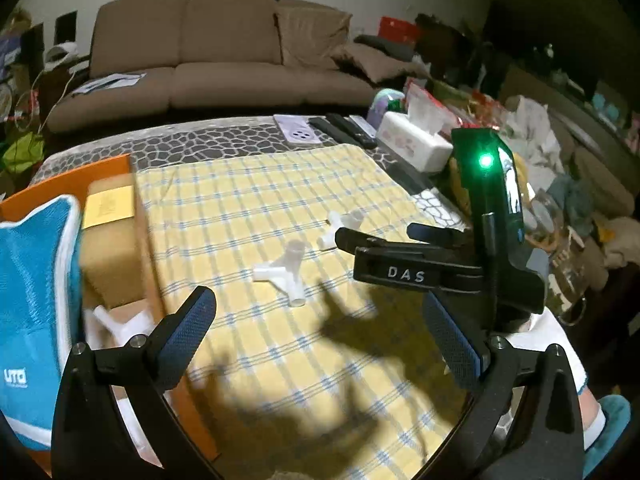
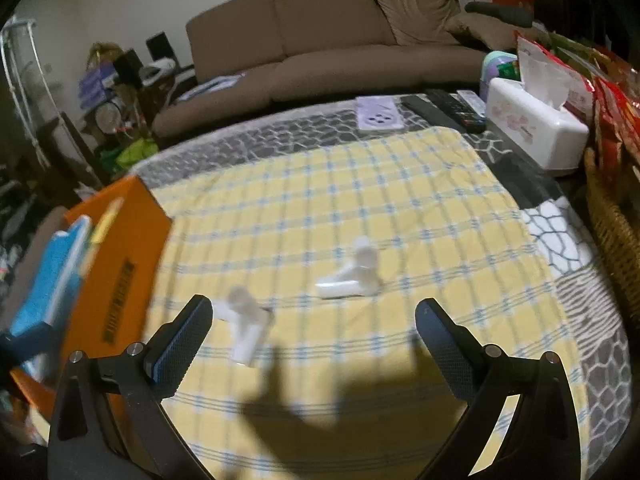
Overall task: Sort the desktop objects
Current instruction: 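Move both grippers back toward the remaining connectors on the cloth, then grasp a three-way connector with the left gripper while the right gripper grasps a straight connector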
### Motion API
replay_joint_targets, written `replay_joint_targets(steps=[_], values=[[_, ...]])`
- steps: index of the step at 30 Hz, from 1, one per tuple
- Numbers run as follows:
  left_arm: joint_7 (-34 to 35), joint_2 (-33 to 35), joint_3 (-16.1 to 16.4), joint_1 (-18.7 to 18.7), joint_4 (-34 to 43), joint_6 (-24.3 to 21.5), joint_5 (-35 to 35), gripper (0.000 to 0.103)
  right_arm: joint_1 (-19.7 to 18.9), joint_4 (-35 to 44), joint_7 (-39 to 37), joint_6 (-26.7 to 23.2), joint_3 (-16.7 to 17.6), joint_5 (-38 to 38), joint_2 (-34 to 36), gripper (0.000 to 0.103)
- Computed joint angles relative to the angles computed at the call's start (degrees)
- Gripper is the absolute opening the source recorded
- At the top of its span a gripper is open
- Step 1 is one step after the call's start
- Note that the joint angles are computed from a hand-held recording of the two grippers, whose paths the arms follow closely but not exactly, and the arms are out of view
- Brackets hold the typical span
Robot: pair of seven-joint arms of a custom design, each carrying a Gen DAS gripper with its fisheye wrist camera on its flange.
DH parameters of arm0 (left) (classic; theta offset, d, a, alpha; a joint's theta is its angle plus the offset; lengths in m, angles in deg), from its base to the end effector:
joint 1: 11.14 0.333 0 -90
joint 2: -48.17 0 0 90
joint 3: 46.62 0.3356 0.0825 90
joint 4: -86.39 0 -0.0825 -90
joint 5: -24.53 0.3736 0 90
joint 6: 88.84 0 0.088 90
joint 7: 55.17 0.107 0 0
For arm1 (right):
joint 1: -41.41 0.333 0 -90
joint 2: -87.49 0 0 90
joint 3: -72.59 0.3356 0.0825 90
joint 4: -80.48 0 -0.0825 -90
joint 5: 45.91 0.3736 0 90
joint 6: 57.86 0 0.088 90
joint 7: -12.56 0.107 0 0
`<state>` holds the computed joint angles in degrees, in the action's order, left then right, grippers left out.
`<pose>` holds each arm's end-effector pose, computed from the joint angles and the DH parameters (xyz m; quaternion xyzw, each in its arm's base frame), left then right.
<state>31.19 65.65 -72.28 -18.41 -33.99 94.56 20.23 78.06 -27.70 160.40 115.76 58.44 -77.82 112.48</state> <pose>0.5416 -0.3166 0.4106 -0.5211 0.7522 -0.3860 0.1170 0.5983 0.3126 0.3777 -0.6502 0.6654 -0.1942 0.3112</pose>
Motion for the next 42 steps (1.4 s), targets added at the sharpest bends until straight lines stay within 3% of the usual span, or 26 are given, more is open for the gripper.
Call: replay_joint_targets(steps=[4, 7, 12, 16, 18, 20, 22, 25, 34, 40, 42], values=[[-1.4, 2.5, 3.5, -4.0, 3.6, -2.5, 0.8, 0.103, -0.4, -0.9, 1.1, -0.5, -1.4, 0.1, 0.3, 0.103], [-2.3, 4.8, 4.6, -5.3, 6.1, -4.2, 0.6, 0.103, -2.6, -1.4, 0.8, -0.1, -0.3, 1.8, 0.5, 0.103], [-6.8, 8.2, 10.3, -10.6, 9.9, -5.8, 1.8, 0.103, -4.6, -1.1, -1.4, 0.8, 0.8, 4.9, 1.5, 0.103], [-11.4, 11.0, 16.1, -15.8, 12.8, -5.5, 4.5, 0.103, -6.9, 0.1, -5.3, 0.5, 3.6, 8.8, 2.9, 0.102], [-13.7, 12.4, 18.8, -18.0, 14.3, -5.6, 6.0, 0.103, -7.3, 0.7, -7.1, 0.0, 4.3, 10.3, 3.6, 0.099], [-16.0, 13.6, 20.4, -19.0, 15.3, -5.5, 6.8, 0.102, -7.5, 1.4, -8.3, -0.3, 4.7, 11.9, 4.2, 0.079], [-17.1, 14.8, 20.1, -18.4, 16.5, -5.8, 7.3, 0.101, -8.0, 2.1, -9.3, -0.4, 5.4, 13.6, 4.8, 0.065], [-19.0, 16.5, 21.8, -19.5, 18.3, -6.4, 8.6, 0.097, -7.3, 3.6, -10.8, -0.4, 5.0, 14.7, 6.0, 0.064], [-20.9, 18.7, 21.3, -18.3, 20.1, -4.1, 9.4, 0.095, -8.0, 7.0, -15.8, 0.3, 6.0, 17.9, 8.2, 0.065], [-20.8, 20.7, 21.8, -18.8, 23.1, -5.4, 10.4, 0.076, -9.7, 9.8, -19.8, 0.9, 8.6, 21.1, 9.9, 0.063], [-21.0, 21.5, 22.0, -19.0, 24.3, -6.2, 10.6, 0.067, -11.5, 11.1, -21.8, -0.2, 10.9, 22.9, 10.8, 0.051]])
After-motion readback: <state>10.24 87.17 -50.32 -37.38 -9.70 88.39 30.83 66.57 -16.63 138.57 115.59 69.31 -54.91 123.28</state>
